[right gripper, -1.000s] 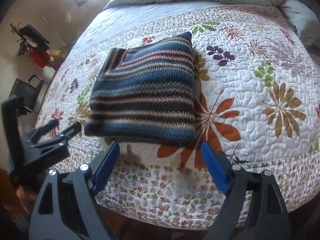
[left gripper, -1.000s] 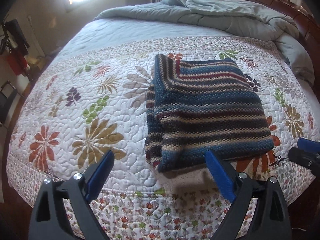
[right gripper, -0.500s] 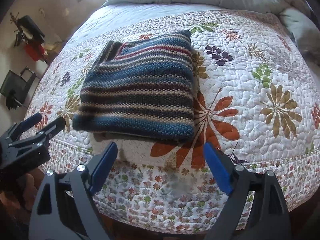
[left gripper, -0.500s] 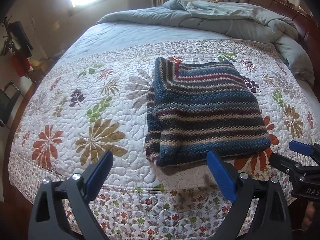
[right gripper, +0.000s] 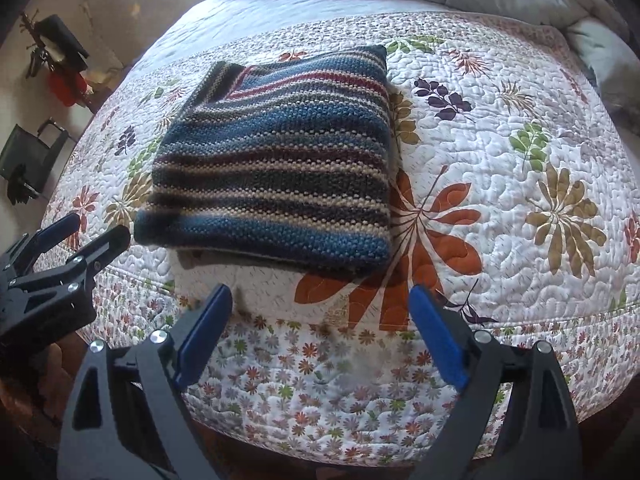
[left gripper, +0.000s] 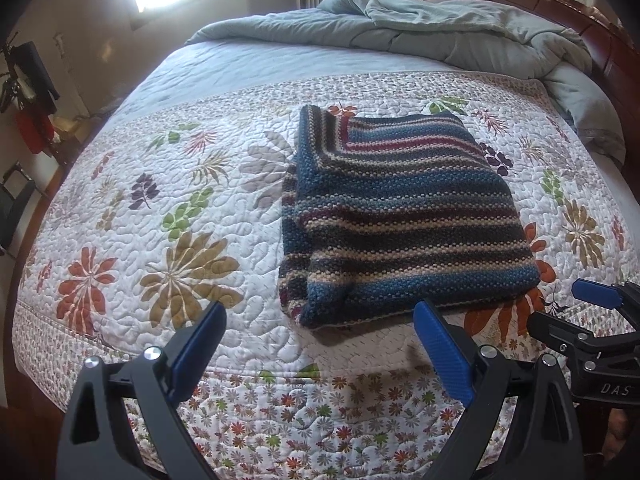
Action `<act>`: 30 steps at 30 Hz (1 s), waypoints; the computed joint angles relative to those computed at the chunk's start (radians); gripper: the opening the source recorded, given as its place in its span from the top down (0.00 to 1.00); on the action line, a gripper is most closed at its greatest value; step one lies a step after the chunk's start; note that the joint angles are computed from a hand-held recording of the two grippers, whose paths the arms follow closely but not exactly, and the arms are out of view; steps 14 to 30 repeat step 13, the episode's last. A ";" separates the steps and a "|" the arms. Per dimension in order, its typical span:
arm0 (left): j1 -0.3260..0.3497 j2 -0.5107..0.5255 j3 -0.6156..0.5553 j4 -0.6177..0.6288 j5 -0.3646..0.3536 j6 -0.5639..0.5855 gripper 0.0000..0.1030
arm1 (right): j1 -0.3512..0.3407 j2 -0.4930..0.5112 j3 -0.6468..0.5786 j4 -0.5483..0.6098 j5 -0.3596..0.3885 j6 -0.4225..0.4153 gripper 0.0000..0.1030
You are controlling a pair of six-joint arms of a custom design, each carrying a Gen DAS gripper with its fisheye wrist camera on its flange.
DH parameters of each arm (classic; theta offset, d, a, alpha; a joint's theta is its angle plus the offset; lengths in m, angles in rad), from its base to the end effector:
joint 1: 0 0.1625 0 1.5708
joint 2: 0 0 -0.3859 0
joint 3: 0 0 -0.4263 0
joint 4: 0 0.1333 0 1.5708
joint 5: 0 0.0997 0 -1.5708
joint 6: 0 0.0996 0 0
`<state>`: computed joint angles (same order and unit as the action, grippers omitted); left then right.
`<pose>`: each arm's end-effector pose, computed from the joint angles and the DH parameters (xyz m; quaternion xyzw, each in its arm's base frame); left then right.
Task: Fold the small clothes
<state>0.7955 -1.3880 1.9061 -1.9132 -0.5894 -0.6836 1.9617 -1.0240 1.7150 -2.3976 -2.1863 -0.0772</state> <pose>-0.2159 -0.5291 0.2589 0.0816 0.8758 -0.2552 0.4015 0.3135 -0.5619 0.1534 0.2005 -0.9297 0.1111 0.2884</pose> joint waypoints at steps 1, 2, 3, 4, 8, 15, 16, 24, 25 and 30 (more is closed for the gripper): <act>0.000 0.001 0.000 -0.001 -0.002 0.000 0.07 | 0.000 0.000 0.000 0.001 0.001 -0.001 0.13; 0.001 0.002 -0.001 -0.001 -0.003 0.000 0.06 | -0.001 0.001 -0.002 0.002 0.002 -0.005 0.13; 0.002 0.003 -0.002 0.000 -0.004 0.000 0.06 | -0.001 0.001 -0.002 0.000 0.001 -0.007 0.13; 0.003 0.004 -0.003 0.003 -0.008 -0.002 0.05 | -0.002 0.001 -0.002 -0.001 0.000 -0.009 0.13; 0.009 0.008 -0.007 0.011 -0.018 -0.010 0.05 | -0.003 0.002 -0.003 -0.001 -0.001 -0.007 0.13; 0.010 0.009 -0.006 0.022 -0.016 -0.020 0.05 | -0.006 0.002 -0.005 0.000 -0.002 -0.006 0.13; 0.010 0.009 -0.006 0.022 -0.016 -0.020 0.05 | -0.006 0.002 -0.005 0.000 -0.002 -0.006 0.13; 0.010 0.009 -0.006 0.022 -0.016 -0.020 0.05 | -0.006 0.002 -0.005 0.000 -0.002 -0.006 0.13; 0.010 0.009 -0.006 0.022 -0.016 -0.020 0.05 | -0.006 0.002 -0.005 0.000 -0.002 -0.006 0.13; 0.010 0.009 -0.006 0.022 -0.016 -0.020 0.05 | -0.006 0.002 -0.005 0.000 -0.002 -0.006 0.13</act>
